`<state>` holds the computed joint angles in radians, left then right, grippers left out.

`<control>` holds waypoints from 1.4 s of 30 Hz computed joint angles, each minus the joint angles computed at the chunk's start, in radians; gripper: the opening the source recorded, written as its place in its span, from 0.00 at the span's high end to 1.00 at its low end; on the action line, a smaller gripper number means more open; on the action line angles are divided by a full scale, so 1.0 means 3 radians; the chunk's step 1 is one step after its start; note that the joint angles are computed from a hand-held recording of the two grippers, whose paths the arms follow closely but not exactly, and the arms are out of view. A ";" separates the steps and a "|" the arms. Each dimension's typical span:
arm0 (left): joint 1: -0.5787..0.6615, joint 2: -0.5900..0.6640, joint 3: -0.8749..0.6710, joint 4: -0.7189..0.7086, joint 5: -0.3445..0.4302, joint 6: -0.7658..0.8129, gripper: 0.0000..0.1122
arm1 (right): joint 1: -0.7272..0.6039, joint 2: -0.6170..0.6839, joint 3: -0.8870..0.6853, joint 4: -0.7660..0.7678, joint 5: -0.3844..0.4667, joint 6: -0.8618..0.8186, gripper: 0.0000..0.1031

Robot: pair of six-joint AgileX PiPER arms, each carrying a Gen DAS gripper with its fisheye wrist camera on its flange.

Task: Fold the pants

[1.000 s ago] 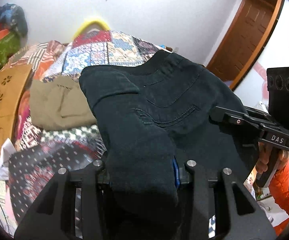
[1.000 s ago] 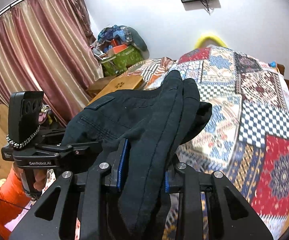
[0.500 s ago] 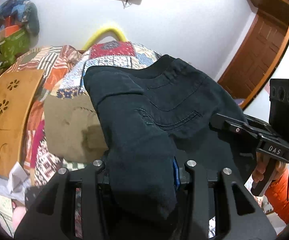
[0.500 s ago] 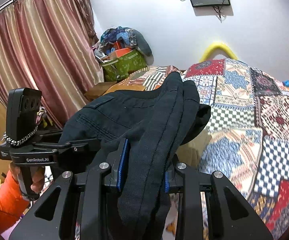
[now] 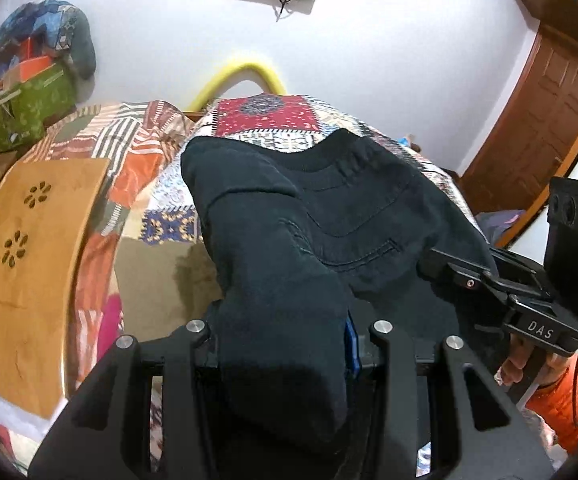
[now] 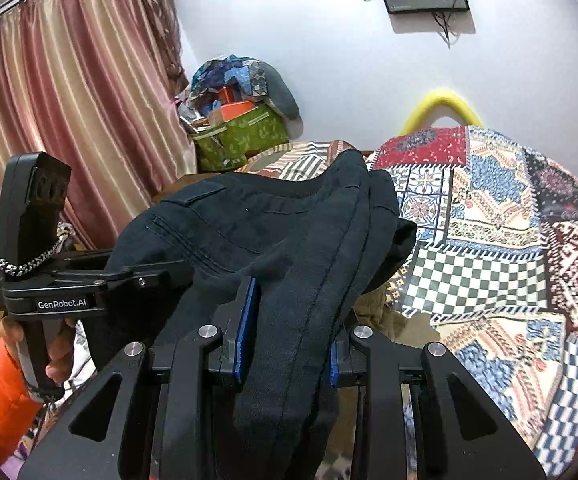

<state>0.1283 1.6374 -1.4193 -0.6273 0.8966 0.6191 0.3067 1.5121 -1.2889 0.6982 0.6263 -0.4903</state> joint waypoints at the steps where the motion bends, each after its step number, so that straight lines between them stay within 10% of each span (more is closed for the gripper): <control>1: -0.0015 0.0084 -0.0027 0.0016 -0.0056 0.0019 0.63 | 0.0003 0.0048 -0.0006 0.0002 -0.0024 -0.0002 0.75; 10: -0.0187 0.0886 -0.0169 0.0502 -0.0293 -0.0258 0.55 | 0.0071 0.0603 -0.0027 -0.0444 0.0050 0.0328 0.72; 24: 0.0171 0.0497 0.0084 0.0430 -0.0131 -0.0255 0.44 | -0.0119 -0.0077 0.0288 -0.1103 0.0245 0.0728 0.58; 42: 0.0581 -0.1710 0.0439 0.0149 0.0652 -0.0398 0.44 | 0.0244 -0.1867 0.0169 -0.2061 0.0817 0.1530 0.53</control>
